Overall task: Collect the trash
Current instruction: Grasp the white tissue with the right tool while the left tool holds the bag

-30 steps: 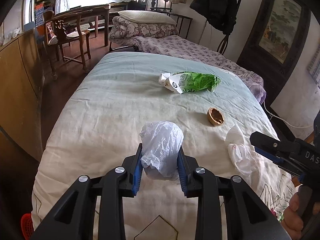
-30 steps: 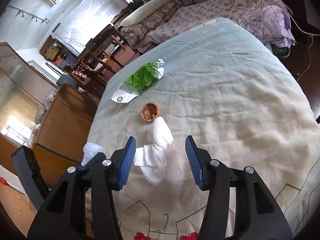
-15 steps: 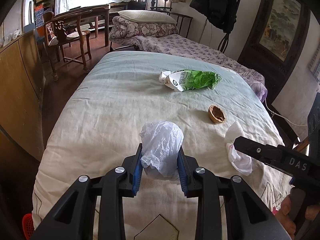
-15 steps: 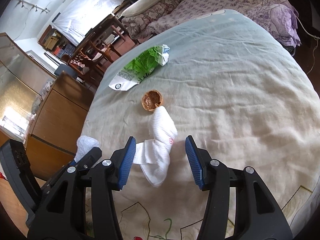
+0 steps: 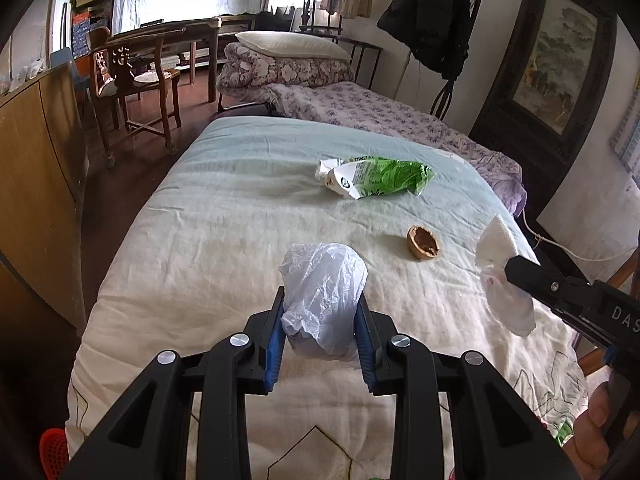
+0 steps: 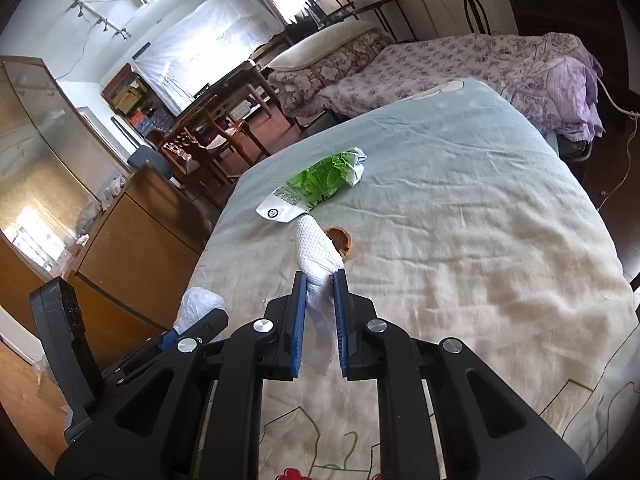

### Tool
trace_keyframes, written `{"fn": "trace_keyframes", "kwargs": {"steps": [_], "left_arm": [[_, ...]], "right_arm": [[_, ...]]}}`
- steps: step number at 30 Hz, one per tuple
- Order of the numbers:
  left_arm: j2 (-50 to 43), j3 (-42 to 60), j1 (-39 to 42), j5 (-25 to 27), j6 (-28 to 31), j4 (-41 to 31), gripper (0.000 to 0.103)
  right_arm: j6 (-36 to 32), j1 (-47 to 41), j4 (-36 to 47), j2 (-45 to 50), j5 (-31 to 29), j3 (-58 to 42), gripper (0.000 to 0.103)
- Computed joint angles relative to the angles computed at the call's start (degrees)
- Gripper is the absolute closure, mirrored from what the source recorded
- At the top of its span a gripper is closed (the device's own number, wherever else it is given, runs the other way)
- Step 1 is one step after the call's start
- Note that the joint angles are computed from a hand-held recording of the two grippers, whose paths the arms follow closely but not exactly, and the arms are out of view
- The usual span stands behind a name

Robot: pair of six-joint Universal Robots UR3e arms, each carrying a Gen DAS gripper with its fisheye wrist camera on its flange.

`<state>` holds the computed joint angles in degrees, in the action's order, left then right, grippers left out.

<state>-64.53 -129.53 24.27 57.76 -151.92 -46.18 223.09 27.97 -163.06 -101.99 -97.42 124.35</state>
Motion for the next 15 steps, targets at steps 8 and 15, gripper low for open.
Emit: {"fn": "trace_keyframes", "kwargs": {"steps": [8, 15], "left_arm": [[9.73, -0.51, 6.19, -5.28, 6.63, -12.4, 0.072], [28.66, 8.98, 27.98, -16.38, 36.71, -62.64, 0.072]], "right_arm": [[0.98, 2.95, 0.49, -1.68, -2.06, 0.0, 0.088], [2.99, 7.7, -0.28, -3.11, -4.99, 1.95, 0.088]]}}
